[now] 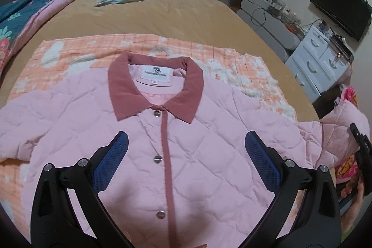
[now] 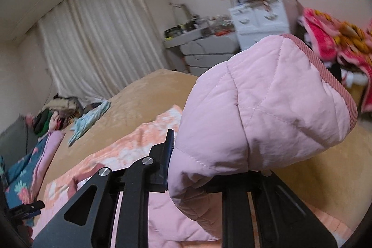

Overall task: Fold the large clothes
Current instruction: 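Carry the held sleeve across the jacket body with the right gripper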

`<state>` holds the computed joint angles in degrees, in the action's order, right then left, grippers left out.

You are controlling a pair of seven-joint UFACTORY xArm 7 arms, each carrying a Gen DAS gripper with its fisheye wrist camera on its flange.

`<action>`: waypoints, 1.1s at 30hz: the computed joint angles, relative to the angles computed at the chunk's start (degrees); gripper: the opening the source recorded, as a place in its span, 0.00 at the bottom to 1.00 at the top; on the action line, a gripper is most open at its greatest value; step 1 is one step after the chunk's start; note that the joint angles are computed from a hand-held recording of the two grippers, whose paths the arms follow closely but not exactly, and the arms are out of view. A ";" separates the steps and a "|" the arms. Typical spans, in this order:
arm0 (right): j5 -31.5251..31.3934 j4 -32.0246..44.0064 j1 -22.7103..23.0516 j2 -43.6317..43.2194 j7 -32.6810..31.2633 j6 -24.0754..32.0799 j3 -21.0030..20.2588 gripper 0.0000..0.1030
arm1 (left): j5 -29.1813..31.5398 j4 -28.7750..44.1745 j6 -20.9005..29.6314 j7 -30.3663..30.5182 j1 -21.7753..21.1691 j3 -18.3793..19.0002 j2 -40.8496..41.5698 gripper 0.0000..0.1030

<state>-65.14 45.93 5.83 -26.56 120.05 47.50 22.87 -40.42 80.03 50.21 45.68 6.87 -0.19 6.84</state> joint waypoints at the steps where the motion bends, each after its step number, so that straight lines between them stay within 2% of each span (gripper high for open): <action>1: -0.20 1.81 -0.09 1.28 -1.11 0.44 0.32 0.18 | -0.30 0.54 0.58 0.05 0.33 0.20 0.21 0.91; 9: -2.45 16.65 4.48 12.86 -12.24 6.64 0.65 0.18 | -2.37 4.12 4.42 1.47 3.34 1.12 1.27 0.91; 13: -3.91 22.56 7.87 18.33 -15.23 8.84 -0.03 0.18 | -3.15 5.84 6.31 2.15 4.87 1.53 2.17 0.91; 26: -6.04 37.38 19.23 31.29 -24.84 11.58 -5.73 0.18 | -6.03 11.93 11.09 3.46 10.54 1.73 6.01 0.91; 33: -5.72 46.35 25.02 39.31 -29.91 11.83 -9.53 0.18 | -7.05 15.85 13.63 1.86 13.35 1.19 9.52 0.91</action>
<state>-70.86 92.28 30.85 12.75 90.13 59.34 13.33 -47.47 95.88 63.84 47.54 20.22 1.00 16.36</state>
